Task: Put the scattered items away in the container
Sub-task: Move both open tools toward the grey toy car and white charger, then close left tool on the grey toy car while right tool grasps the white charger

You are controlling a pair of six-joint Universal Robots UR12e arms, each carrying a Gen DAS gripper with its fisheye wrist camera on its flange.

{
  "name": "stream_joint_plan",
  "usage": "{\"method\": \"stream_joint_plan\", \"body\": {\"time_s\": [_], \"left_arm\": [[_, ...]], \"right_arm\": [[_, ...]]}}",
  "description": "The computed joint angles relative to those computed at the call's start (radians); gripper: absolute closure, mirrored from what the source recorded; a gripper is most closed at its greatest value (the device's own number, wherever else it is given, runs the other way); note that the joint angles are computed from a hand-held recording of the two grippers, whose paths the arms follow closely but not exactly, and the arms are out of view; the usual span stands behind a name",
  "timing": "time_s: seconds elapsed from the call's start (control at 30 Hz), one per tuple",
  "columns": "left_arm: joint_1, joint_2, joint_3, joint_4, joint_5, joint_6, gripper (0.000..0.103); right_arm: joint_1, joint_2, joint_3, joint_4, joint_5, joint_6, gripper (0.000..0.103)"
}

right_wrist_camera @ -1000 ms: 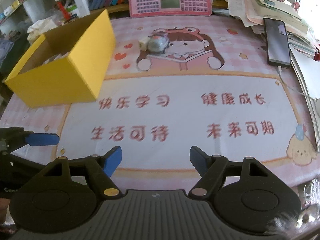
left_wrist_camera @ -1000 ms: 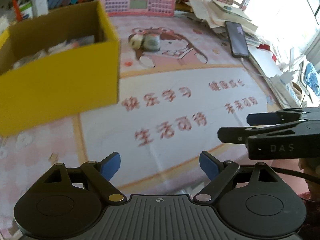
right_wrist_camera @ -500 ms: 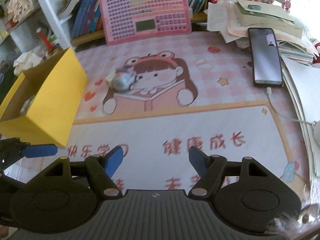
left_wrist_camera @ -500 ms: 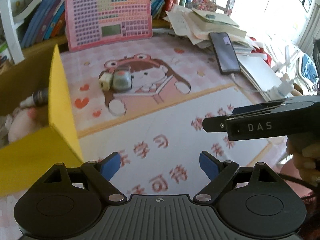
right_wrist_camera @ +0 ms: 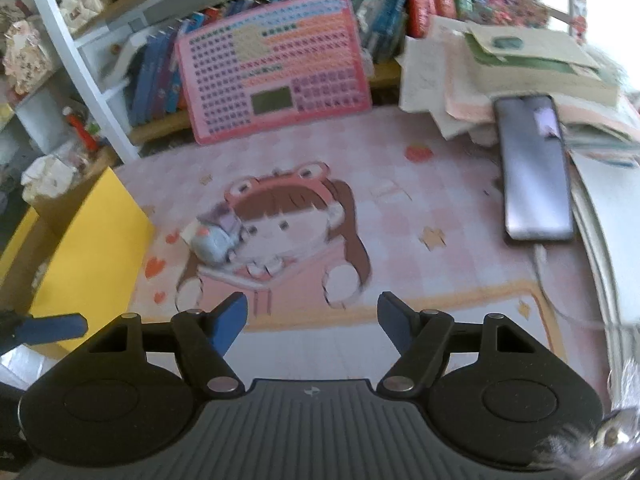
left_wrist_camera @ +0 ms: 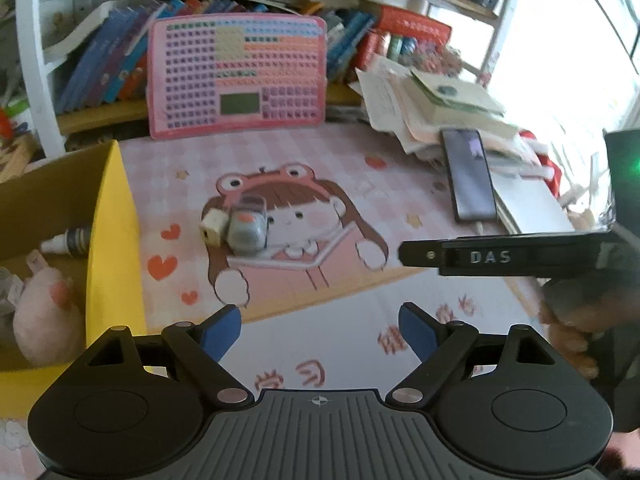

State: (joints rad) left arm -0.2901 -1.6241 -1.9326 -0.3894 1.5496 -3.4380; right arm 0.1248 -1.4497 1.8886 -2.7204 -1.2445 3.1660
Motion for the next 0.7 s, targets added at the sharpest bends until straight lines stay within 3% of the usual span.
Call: {"method": "stream_joint_plan", "body": {"time_s": [0.1, 0.23, 0.4, 0.43, 0.5, 0.7], "left_arm": [[-0.003, -0.016, 0.024, -0.007, 0.046, -0.02, 0.015], [-0.039, -0.076, 0.081, -0.052, 0.227, 0.041, 0.018], [-0.045, -0.149, 0.127, -0.009, 0.275, 0.046, 0.038], [-0.045, -0.162, 0.138, -0.012, 0.282, 0.037, 0.046], [-0.043, -0.19, 0.166, -0.035, 0.287, 0.009, 0.052], [-0.034, -0.25, 0.212, -0.054, 0.324, -0.011, 0.052]], "right_arm": [[-0.003, 0.027, -0.025, -0.018, 0.032, 0.0, 0.032], [-0.007, 0.06, -0.059, -0.034, 0.055, 0.003, 0.035], [-0.019, 0.088, -0.086, -0.038, 0.07, 0.019, 0.042], [-0.021, 0.091, -0.089, -0.038, 0.073, 0.02, 0.043], [-0.026, 0.096, -0.093, -0.035, 0.078, 0.028, 0.046], [-0.036, 0.104, -0.102, 0.002, 0.097, 0.031, 0.046]]}}
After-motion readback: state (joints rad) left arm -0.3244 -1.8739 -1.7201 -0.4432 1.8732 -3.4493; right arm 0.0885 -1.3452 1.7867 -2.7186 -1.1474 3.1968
